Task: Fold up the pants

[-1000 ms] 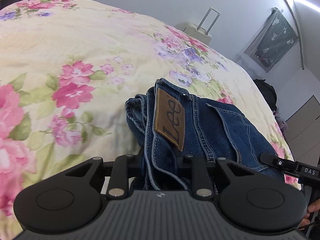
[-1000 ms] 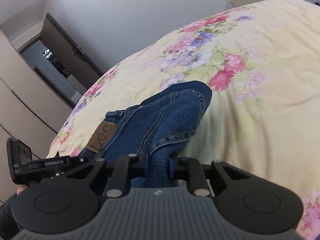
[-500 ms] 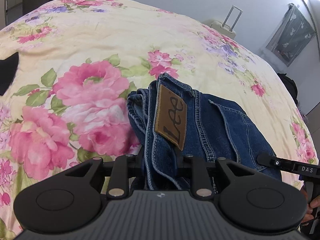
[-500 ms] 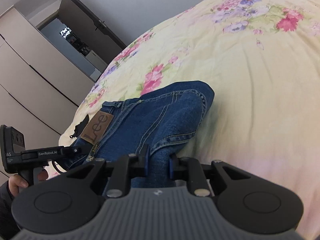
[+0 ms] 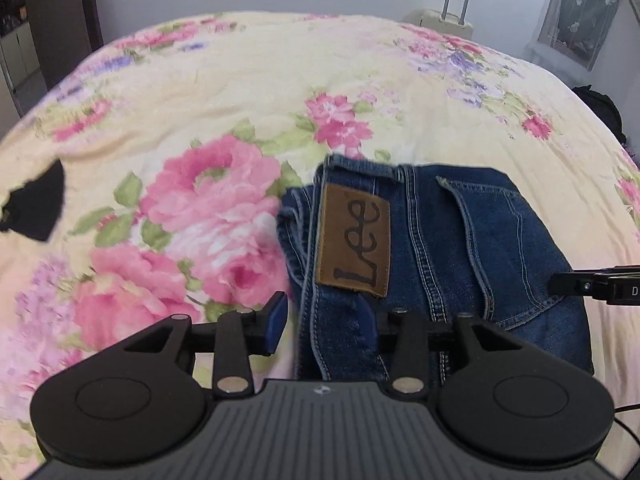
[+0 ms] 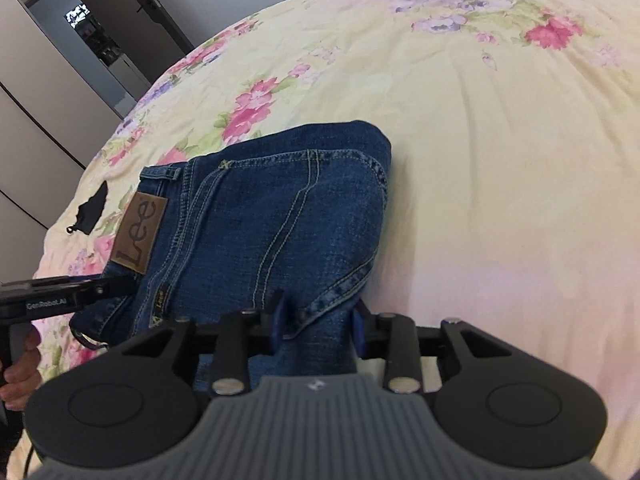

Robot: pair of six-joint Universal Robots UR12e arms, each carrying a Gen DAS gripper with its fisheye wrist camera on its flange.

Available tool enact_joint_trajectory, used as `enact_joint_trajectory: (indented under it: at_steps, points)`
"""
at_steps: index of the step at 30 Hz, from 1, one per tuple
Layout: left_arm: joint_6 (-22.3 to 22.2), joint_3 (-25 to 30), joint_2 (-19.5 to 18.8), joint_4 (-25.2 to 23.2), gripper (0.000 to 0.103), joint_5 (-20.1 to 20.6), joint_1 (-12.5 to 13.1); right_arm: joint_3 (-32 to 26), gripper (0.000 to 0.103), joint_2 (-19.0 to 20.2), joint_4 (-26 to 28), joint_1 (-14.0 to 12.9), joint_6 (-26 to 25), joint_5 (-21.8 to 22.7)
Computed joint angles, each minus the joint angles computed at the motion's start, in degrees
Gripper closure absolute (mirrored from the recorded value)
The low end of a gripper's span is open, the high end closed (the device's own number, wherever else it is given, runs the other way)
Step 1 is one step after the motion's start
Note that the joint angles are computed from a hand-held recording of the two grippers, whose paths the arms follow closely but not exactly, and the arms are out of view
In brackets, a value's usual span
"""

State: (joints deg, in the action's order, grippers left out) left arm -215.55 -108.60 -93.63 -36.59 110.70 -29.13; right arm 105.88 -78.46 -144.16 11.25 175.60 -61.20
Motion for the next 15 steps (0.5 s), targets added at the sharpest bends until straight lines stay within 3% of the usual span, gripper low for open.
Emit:
enact_joint_trajectory:
  at_steps: [3,7,10,12,15]
  points:
    - [1.2,1.9,1.8,-2.8,0.054,7.2,-2.4,1.1,0.059,-2.7,-2.8,0.4,-1.3,-2.7]
    - [-0.3,7.3,2.1,-13.6,0.034,23.7,-8.1,3.1,0.047,-8.0,-6.5,0.1,-3.6,-3.3]
    - [-7.3,10.0,1.6,-20.8,0.018,35.0,-13.1,5.7,0.036,-13.1,-10.8,-0.1,-5.0,-4.7]
    - [-12.6,10.9,1.4,-23.9,0.012,38.6,-15.8,7.9,0.023,-16.5,-14.1,-0.2,-5.0,-5.7]
    - [-24.1,12.9,0.7,-32.0,0.007,39.9,-19.3,12.0,0.021,-21.6,-18.8,-0.7,-4.9,-6.6]
